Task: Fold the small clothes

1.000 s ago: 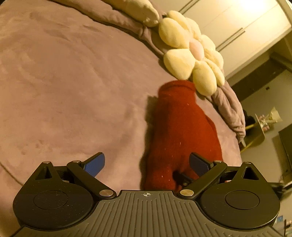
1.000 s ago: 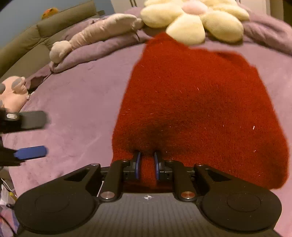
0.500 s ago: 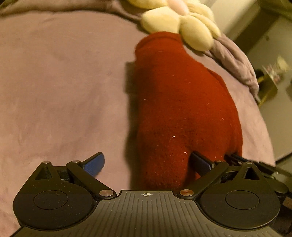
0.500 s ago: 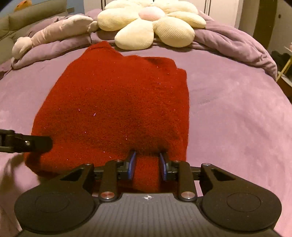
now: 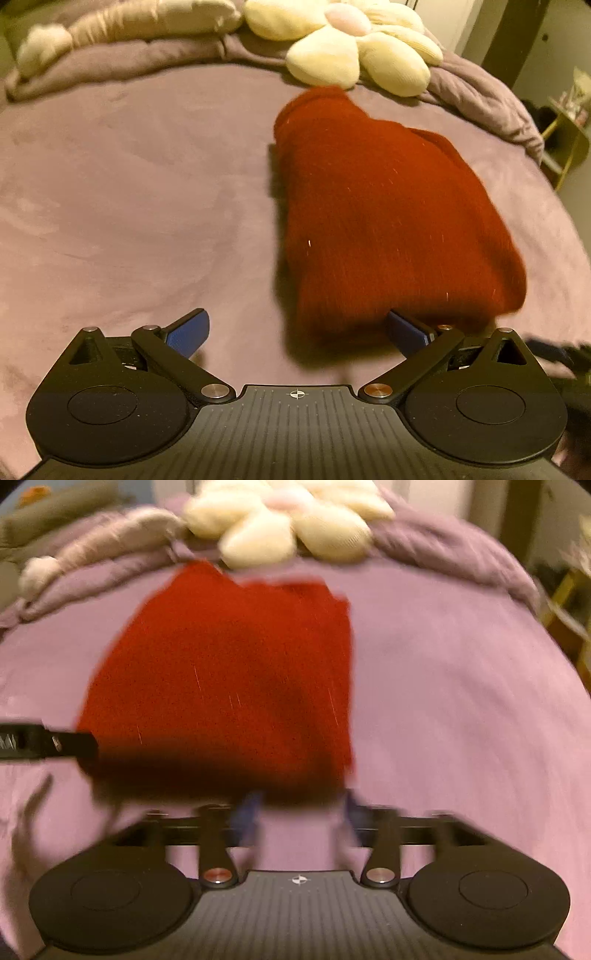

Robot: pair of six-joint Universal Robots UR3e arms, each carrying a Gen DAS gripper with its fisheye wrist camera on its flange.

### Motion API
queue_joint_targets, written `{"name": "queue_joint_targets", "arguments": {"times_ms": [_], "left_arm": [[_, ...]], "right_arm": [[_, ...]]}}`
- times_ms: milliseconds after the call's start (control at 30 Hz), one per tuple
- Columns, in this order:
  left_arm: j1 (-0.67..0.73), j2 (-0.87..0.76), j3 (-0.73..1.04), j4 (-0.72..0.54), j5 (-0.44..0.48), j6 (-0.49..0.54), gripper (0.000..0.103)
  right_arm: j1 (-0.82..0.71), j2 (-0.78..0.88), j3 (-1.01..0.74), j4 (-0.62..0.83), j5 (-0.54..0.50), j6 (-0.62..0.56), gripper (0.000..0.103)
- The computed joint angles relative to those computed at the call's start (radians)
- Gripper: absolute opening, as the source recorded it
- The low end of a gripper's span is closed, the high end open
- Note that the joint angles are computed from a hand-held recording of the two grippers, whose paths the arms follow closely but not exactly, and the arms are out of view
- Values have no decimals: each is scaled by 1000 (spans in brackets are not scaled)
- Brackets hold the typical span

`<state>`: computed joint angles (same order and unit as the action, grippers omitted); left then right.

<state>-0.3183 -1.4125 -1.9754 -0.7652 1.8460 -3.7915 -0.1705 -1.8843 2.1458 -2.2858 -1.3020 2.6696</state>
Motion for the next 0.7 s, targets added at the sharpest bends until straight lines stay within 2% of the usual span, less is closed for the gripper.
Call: {"name": "queue_joint_targets", "arguments": {"times_ms": [67,167,200,267,367,467,567,700], "left_arm": [[-60,7,27,-55,61,-46,103],[-121,35,44,-121,91,-107,103],[-132,44,48,-140,96,-118,103],[-155,53,66,-188,115,-134,103],[-185,40,114,-267,156,-143,103],[-208,28,163,-328,179,-143,103],[-224,26,194,-351,201,-124,103],[-223,48,194,-329,207,-86,103]], "right_arm": [[-43,-127,49,128,11,-35,71],[-104,-275,69,328,25,-90,81],[-135,-322,64,399,45,-123,87],[-162,-360,36,463,63,-159,98],[-207,-420,-11,543,103,-198,99],[-156,-370,-81,527,73,-116,99],[-192,-406,-99,561,131,-149,99],[-18,-283,-158,437,-17,-15,99]]}}
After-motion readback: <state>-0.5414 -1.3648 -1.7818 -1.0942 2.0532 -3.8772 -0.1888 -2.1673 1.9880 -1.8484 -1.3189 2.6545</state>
